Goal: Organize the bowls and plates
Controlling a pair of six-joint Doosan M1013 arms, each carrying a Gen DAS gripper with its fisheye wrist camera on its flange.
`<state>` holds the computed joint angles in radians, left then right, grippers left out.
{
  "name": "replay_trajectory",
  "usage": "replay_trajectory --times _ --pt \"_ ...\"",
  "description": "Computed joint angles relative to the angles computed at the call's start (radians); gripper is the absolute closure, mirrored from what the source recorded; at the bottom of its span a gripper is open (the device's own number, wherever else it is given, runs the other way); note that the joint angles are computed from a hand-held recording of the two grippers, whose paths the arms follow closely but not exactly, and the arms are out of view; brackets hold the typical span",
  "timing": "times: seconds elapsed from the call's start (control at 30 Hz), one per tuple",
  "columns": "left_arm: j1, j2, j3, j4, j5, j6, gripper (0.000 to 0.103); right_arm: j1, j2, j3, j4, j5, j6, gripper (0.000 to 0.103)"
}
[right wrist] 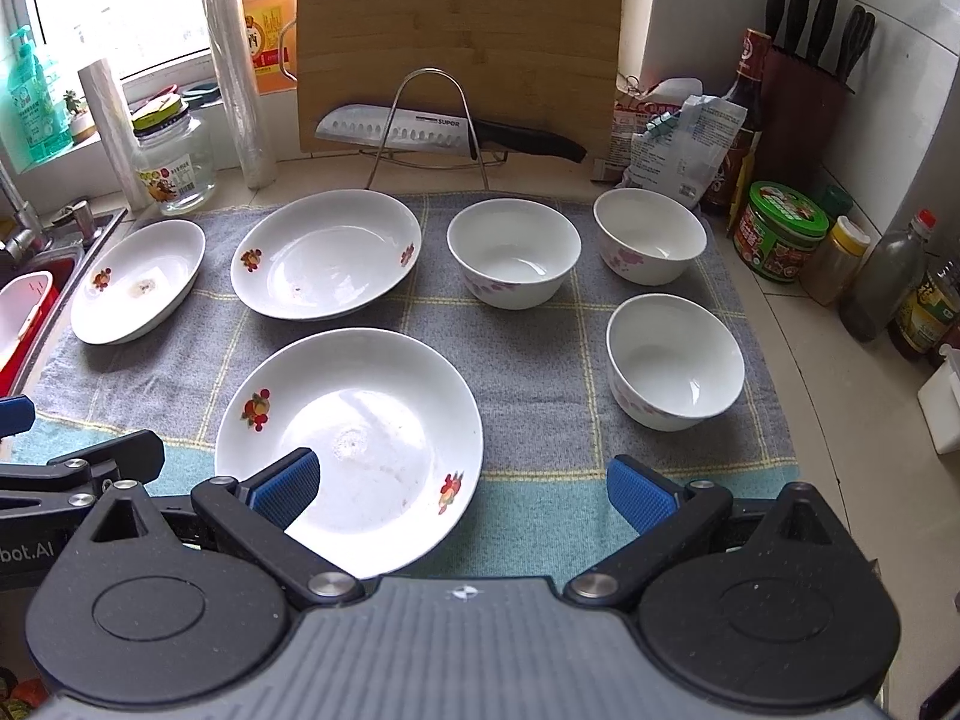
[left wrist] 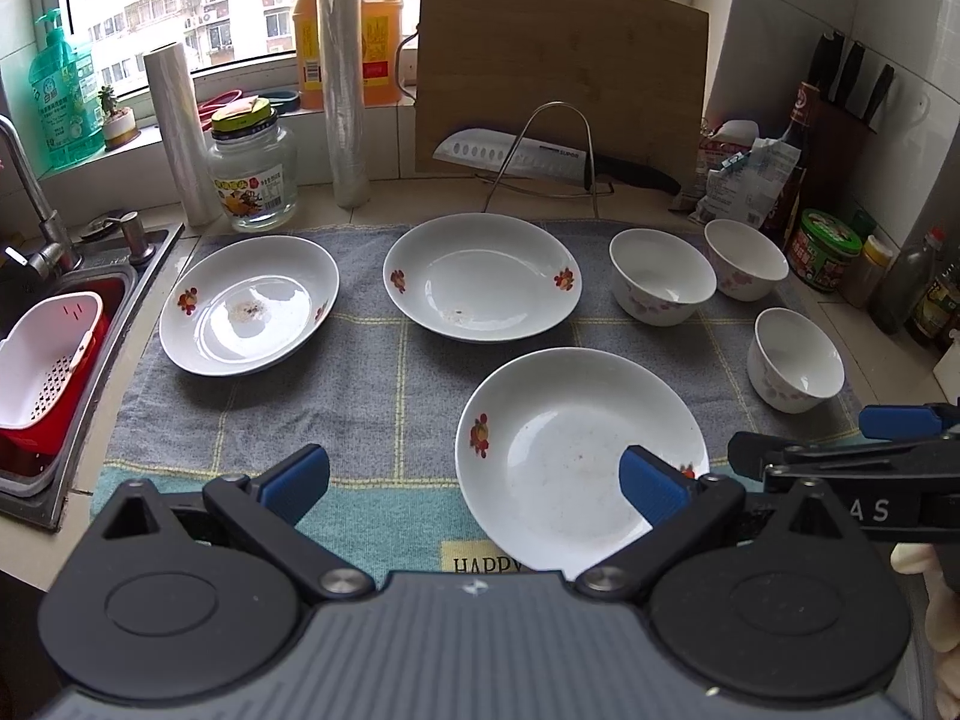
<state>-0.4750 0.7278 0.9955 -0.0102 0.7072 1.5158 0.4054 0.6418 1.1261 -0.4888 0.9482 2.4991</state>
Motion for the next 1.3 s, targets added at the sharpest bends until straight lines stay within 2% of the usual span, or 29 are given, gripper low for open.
replay_trajectory --times 0.17,0.57,0.73,0.97,1.07,1.3 --pt "0.005 -0.008 0.024 -0.011 -0.067 -0.008 0.001 -0.018 -0.025 0.052 0.030 -0.138 -0.025 0.000" --pt "-0.009 -0.016 0.065 0.146 -0.145 -0.204 0.001 -0.057 -0.050 0.126 0.097 -0.365 -0.189 0.000" --pt "-0.019 -0.030 0.107 0.262 -0.201 -0.343 0.001 -0.071 -0.047 0.139 0.150 -0.420 -0.307 0.000" --pt "-0.018 -0.040 0.134 0.384 -0.226 -0.501 0.001 -0.077 -0.034 0.133 0.225 -0.446 -0.424 0.000" --pt "-0.008 -0.033 0.128 0.353 -0.223 -0.473 0.001 -0.074 -0.027 0.125 0.224 -0.455 -0.433 0.000" --pt "0.039 -0.007 0.088 0.106 -0.193 -0.229 0.001 -0.062 0.013 0.063 0.220 -0.420 -0.397 0.000"
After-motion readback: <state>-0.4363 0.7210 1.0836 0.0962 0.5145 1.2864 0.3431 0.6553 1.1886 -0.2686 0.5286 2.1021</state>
